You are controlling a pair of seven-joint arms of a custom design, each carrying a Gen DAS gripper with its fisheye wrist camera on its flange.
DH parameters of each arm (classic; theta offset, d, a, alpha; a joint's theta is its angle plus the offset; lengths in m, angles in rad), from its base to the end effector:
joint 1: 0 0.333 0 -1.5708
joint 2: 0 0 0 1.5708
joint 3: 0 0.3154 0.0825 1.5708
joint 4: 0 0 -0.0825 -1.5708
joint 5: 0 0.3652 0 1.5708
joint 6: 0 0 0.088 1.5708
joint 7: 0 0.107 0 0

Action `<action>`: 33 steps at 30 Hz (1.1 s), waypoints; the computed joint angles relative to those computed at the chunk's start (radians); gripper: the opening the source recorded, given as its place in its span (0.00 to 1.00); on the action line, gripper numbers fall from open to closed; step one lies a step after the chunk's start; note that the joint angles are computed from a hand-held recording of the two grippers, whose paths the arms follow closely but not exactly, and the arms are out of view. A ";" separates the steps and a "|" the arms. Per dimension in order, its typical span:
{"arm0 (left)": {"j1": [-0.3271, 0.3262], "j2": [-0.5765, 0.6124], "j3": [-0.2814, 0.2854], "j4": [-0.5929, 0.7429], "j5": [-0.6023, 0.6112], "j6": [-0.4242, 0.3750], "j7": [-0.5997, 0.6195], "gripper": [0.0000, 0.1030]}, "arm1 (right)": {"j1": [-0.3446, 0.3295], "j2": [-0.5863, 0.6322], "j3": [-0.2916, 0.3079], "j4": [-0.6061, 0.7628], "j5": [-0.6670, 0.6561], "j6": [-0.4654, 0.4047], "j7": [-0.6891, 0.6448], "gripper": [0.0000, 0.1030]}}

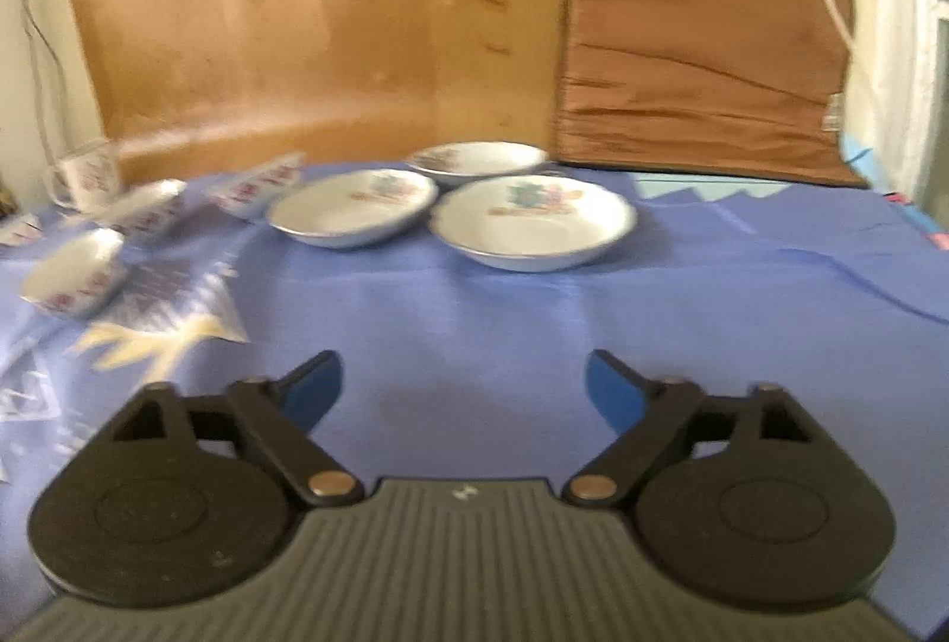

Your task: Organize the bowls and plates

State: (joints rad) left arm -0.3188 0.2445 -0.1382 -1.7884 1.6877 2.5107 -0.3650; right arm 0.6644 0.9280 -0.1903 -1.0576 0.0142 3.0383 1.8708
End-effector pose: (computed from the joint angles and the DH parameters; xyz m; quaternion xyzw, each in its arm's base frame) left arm 0.5768 -0.2845 0.4692 -0.6333 0.5069 -0.3753 0.4485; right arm 0.6808 0.4302 0.4141 -0.6993 0.5021 -0.2356 0.4510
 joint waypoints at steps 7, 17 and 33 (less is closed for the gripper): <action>0.040 0.013 0.017 0.040 -0.087 0.073 0.073 0.96 | 0.016 0.060 -0.016 0.118 0.000 0.002 -0.005 0.49; 0.019 0.315 0.057 0.384 -0.205 0.381 0.239 0.76 | -0.015 0.084 -0.046 0.106 0.041 0.110 0.085 0.21; -0.177 0.458 0.207 0.539 -0.436 0.099 0.351 0.79 | -0.259 0.120 0.493 0.139 0.124 0.147 -0.370 0.23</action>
State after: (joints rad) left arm -0.4958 0.7020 0.0690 -1.2497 1.2521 2.6099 -0.0138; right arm 0.4054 1.0475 0.3026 -0.9182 0.1378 3.1849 1.5012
